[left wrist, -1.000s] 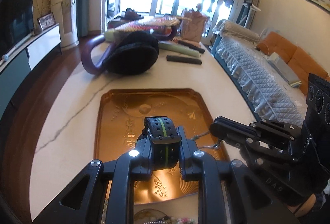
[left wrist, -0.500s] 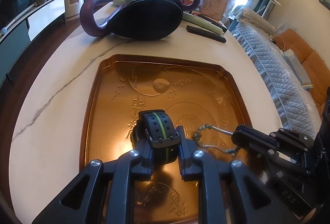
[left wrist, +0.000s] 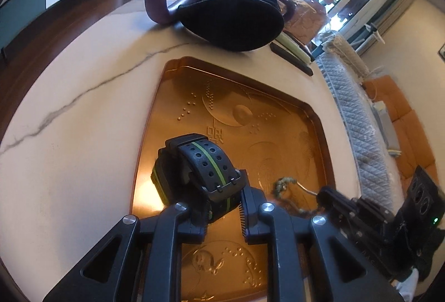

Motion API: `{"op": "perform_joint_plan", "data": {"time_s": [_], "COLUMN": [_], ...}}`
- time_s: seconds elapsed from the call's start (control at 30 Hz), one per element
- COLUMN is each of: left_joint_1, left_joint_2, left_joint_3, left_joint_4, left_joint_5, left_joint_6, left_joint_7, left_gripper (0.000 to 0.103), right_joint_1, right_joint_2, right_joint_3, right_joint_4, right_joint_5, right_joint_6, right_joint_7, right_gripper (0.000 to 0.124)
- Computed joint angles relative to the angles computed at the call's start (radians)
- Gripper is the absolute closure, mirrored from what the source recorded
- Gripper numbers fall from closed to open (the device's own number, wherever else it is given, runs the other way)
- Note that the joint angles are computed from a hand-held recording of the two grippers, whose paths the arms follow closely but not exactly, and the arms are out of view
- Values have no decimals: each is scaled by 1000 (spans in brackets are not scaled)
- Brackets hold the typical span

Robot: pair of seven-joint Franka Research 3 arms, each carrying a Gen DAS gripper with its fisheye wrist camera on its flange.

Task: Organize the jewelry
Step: 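Lower and release the watch with the left tool while the right tool releases the green bracelet into the tray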

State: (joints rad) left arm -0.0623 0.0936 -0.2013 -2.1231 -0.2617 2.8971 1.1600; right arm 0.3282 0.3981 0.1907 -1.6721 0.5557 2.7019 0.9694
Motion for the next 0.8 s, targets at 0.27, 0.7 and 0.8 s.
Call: {"op": "perform_joint_plan", "data": {"time_s": [0.27,0.7,0.8], "left_joint_1": [-48,-11,16], "left_joint_2": [-101,-323,-371], "left_joint_3": [41,-19,-56], "left_joint_4": [-45,-228,-257], "left_joint_5": [407,690,778], "left_joint_6": [-33,-15,-45], "left_joint_7": [-311,-553,-622], "left_gripper": [30,30,30], "right_joint_1": [-11,-10,12], "right_joint_2": [-62,-244,-293], "right_joint_3": [24,37,17], "right_joint_4": [-65,-232,-265], "right_joint_5": [56,333,372], "right_joint_6": [70,84,83], "right_joint_7": [-41,-304,-327], "right_gripper": [50,50,50]}}
